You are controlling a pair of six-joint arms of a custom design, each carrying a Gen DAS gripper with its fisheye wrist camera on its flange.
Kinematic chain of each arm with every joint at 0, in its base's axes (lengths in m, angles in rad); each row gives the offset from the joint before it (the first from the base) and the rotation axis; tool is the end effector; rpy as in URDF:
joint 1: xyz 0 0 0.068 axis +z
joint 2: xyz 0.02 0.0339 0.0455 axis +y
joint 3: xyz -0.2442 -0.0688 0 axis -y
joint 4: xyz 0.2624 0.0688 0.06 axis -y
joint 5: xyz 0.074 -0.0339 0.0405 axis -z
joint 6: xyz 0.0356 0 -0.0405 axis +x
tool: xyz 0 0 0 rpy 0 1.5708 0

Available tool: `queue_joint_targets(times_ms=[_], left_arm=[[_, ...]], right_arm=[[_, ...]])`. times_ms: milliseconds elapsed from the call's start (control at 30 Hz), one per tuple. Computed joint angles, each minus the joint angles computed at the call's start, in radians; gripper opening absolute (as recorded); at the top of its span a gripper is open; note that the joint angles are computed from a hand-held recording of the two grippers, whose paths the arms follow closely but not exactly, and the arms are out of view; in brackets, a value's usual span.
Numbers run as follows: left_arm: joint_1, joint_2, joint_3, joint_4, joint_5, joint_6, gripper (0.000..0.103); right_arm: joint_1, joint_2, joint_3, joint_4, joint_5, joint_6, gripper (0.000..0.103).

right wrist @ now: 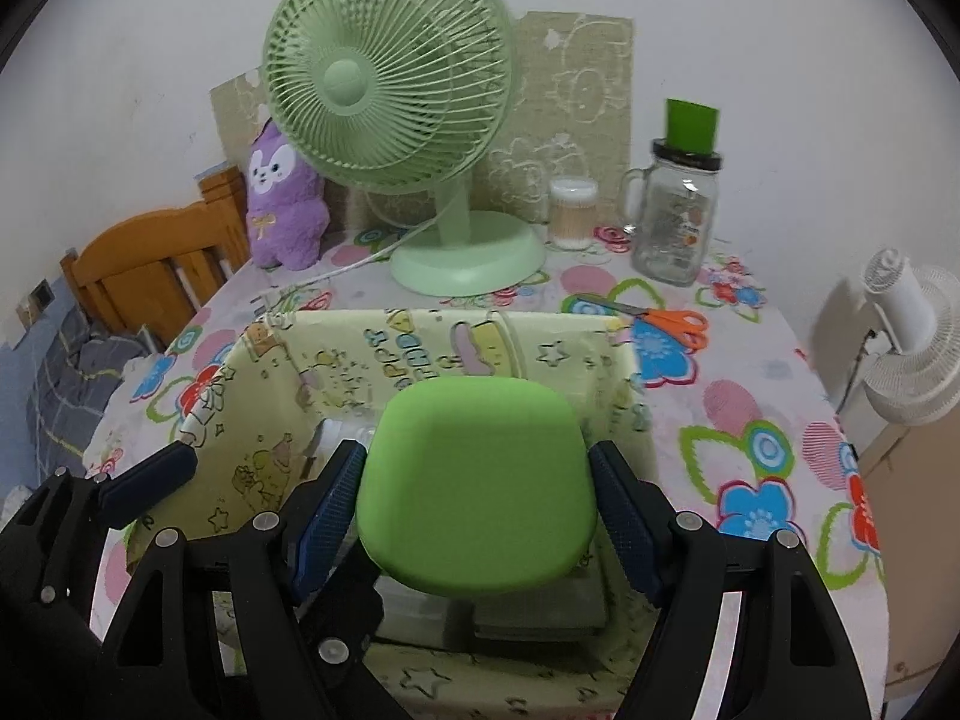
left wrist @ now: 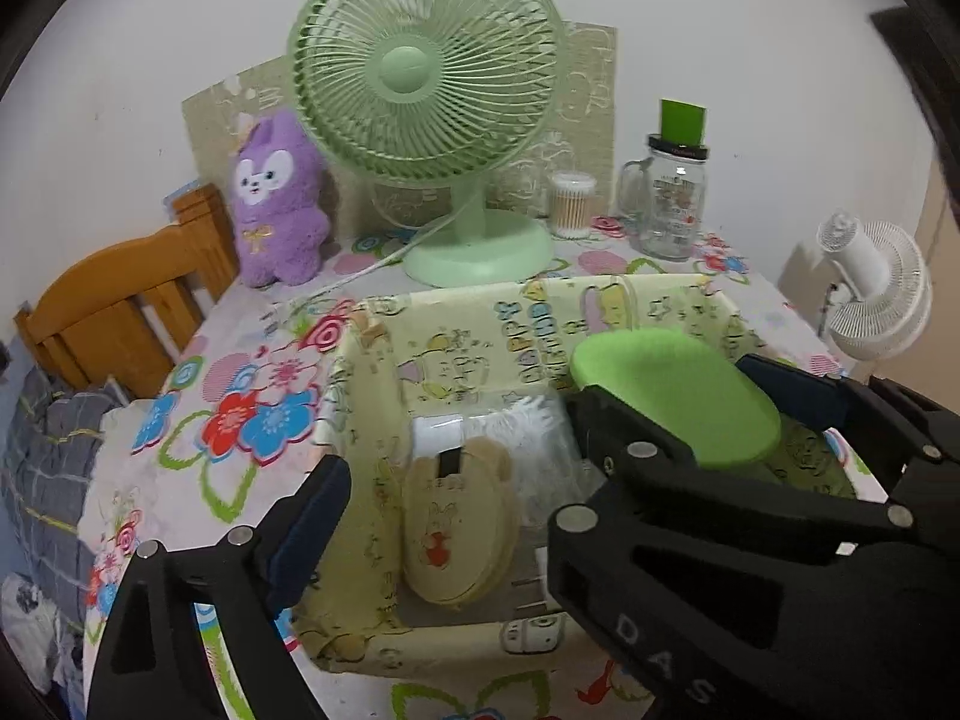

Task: Organize rigid objects
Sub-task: 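Lower the green case into the basket with the right gripper while the left drops the key fob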

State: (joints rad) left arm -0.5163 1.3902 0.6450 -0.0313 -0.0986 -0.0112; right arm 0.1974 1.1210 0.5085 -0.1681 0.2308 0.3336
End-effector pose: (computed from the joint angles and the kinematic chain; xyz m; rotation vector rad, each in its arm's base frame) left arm 0.2520 -0.1390 0.1432 0.5393 2.2843 -0.1448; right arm 0.2372 0.0391 0.1552 0.2701 2.3097 -0.0056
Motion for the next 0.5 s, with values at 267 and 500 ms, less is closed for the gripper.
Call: queue_joint_targets(times_ms=[267,500], left_arm=[[0.003,0.004,0.001,0.007,0.001,-0.003,0.09],[0.024,-0.014,0.01,-0.031,0.057,-0.017,0.094]], right_arm=[[-0.007,0.026,0.011,0.009,-0.022,0.008,0.079],[-0.014,-0.032,-0.003,-0.036,-0.04,0.026,0.084]])
